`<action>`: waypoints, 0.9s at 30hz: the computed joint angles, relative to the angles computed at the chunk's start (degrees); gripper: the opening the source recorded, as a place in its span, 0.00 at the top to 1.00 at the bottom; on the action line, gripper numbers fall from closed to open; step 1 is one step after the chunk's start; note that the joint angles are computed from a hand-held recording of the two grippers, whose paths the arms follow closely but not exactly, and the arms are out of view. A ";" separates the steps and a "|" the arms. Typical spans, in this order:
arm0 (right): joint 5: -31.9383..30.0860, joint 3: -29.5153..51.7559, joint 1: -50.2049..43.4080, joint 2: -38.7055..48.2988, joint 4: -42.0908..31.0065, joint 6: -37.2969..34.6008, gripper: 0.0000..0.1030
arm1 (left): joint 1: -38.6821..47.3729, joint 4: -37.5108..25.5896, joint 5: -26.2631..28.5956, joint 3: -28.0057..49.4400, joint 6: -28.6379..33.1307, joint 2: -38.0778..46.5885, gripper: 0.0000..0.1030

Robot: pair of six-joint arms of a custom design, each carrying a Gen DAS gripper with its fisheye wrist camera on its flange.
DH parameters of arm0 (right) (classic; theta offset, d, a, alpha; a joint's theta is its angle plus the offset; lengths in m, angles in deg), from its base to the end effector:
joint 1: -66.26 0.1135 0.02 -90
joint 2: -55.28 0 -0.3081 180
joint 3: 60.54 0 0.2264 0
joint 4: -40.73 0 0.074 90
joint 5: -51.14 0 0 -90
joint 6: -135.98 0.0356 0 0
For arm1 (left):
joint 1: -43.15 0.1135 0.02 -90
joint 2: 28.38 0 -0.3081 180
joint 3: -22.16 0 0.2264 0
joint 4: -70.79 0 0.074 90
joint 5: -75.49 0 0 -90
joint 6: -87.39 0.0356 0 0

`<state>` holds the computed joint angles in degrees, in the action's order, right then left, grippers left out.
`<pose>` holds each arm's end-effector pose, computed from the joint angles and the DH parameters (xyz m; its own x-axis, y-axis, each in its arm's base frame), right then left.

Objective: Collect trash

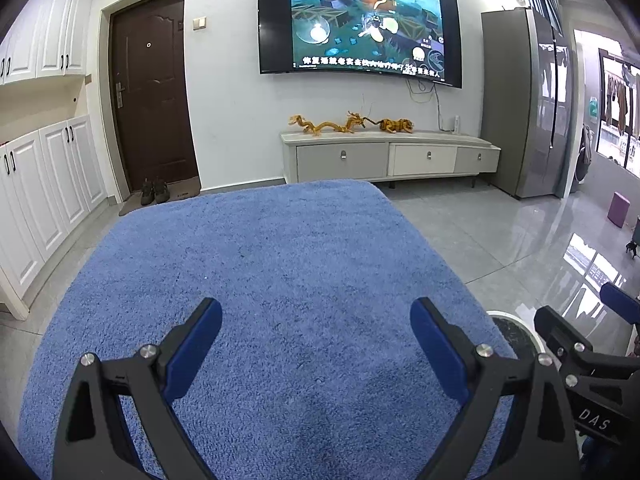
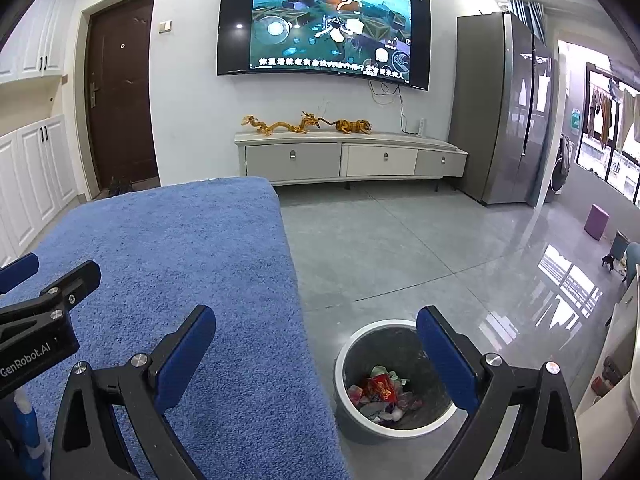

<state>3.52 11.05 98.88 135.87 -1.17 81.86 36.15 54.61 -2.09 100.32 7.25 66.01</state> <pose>0.2290 0.1181 0.3042 -0.5531 0.1600 -0.8176 0.3506 0.9350 -0.0542 0.3492 -0.0506 0.2991 -0.4729 0.2266 -0.8515 0.3859 0.9220 0.0310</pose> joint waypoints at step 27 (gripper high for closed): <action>0.29 -0.73 -0.93 -1.30 -0.22 0.18 0.01 | -0.08 -1.50 -0.04 0.25 -0.27 0.25 0.07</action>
